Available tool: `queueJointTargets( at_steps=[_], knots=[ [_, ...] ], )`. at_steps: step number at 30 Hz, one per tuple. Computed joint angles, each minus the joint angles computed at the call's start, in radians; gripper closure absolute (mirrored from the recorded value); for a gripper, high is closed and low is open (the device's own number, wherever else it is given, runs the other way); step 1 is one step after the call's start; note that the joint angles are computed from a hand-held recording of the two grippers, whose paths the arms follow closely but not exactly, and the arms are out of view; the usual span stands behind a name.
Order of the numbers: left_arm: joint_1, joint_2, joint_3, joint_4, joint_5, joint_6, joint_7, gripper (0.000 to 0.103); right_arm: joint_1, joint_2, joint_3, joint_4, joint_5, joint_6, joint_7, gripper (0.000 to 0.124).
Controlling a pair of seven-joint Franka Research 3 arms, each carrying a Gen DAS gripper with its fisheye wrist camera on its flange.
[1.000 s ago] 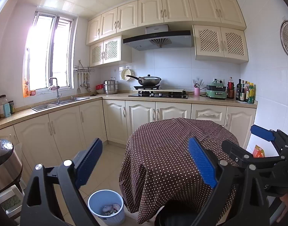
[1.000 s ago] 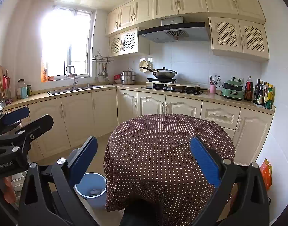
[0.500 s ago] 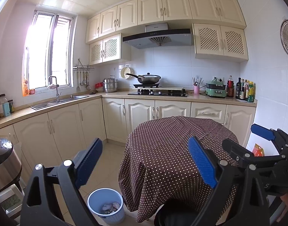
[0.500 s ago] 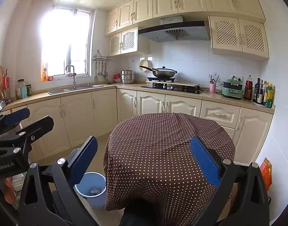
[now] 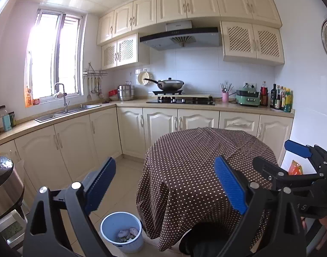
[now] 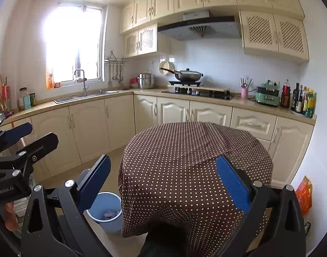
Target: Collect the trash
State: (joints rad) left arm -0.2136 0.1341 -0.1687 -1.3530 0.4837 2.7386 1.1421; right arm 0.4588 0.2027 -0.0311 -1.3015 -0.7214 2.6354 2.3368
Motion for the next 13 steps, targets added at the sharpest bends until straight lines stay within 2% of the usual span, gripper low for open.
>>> queueJointTargets(
  at_steps=[4, 8, 13],
  knots=[
    [-0.006, 0.082, -0.001, 0.105, -0.027, -0.071, 0.04, 0.012, -0.016, 0.074, 0.0, 0.095, 0.086, -0.049, -0.079, 0.028],
    [-0.013, 0.146, 0.008, 0.184, -0.056, -0.115, 0.053, 0.012, -0.011, 0.136, -0.027, 0.175, 0.141, -0.079, -0.127, 0.028],
    [-0.035, 0.27, 0.024, 0.358, -0.087, -0.237, 0.089, 0.012, -0.041, 0.263, -0.034, 0.357, 0.286, -0.164, -0.279, 0.028]
  ],
)
